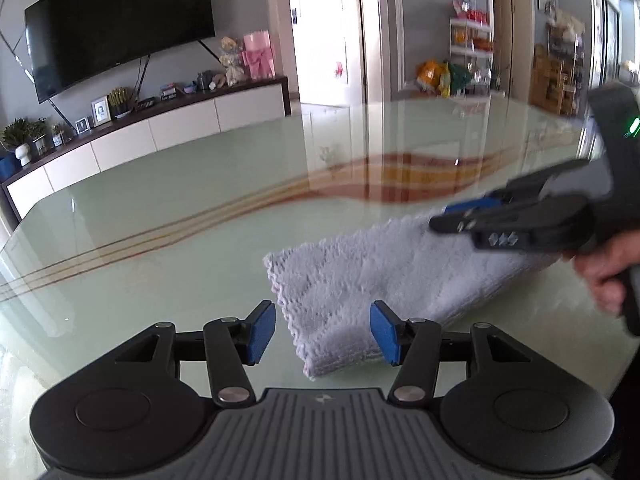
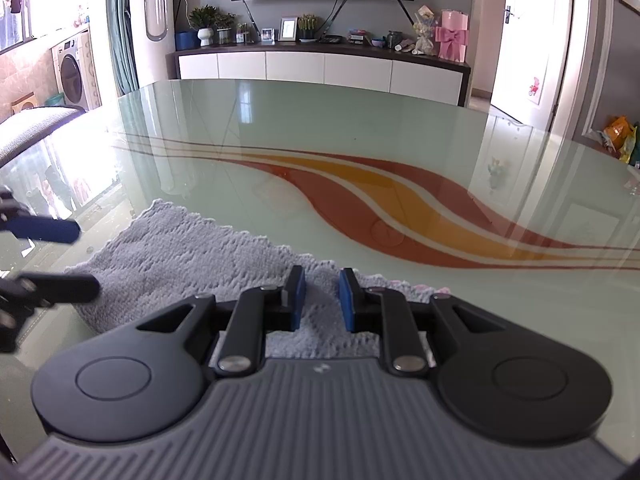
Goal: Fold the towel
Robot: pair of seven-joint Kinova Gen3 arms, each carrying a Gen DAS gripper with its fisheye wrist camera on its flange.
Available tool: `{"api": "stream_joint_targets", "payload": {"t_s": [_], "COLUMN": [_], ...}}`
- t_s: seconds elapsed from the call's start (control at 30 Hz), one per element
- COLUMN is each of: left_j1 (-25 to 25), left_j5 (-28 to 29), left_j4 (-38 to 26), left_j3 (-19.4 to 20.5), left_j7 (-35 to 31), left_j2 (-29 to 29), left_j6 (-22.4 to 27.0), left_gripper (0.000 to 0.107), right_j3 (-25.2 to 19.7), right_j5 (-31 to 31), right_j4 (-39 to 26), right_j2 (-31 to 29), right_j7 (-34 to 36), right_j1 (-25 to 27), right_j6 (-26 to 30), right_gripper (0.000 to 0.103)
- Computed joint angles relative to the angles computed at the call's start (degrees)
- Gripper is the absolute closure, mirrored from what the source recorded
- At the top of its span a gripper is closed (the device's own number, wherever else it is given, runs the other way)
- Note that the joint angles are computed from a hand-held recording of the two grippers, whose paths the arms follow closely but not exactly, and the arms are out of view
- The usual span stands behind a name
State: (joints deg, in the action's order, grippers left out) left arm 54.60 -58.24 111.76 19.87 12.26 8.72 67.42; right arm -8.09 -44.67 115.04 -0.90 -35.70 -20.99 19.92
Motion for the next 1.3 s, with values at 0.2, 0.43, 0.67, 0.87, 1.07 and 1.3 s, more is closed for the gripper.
{"api": "stream_joint_targets", "payload": {"t_s": [0.2, 0.43, 0.67, 0.87, 1.07, 1.3], "left_j1": [-0.11, 0.42, -0.15, -0.54, -2.23, -2.06], "left_j5": [1.54, 3.93, -1.11, -7.30, -2.74, -2.44], "left_j4": [1.89, 1.59, 1.07, 1.14, 0.72, 0.94], "left_j3": [0.77, 2.42, 2.92, 1.10, -0.57, -1.18], "left_j7": [1.25, 2.55, 5.33, 8.05, 3.56, 2.53], "left_j2": [-1.82, -2.37, -3.28, -1.30, 0.14, 0.11], "left_j6": [0.98, 6.69, 4.69, -3.22, -8.72, -9.87], "left_gripper": [0.046, 0.047, 0.047, 0.047, 0.047, 0.047], "right_j3": [0.21, 0.23, 1.02, 0.33, 0.33, 2.58], "right_j5": [-0.93, -1.29, -4.08, -2.85, -2.70, -1.02], "right_j4": [0.02, -0.06, -0.33, -0.28, -0.29, 5.51], "right_j2": [-0.02, 0.04, 0.48, 0.45, 0.18, -10.04], "right_j7": [1.09, 1.68, 5.89, 4.95, 4.20, 2.12], "right_j1": [0.09, 0.25, 1.68, 1.76, 2.29, -0.29], "right_j6": [0.23, 0.44, 1.86, 1.19, 0.92, 2.20], "right_gripper": [0.085, 0.085, 0.084, 0.084, 0.071, 0.071]}}
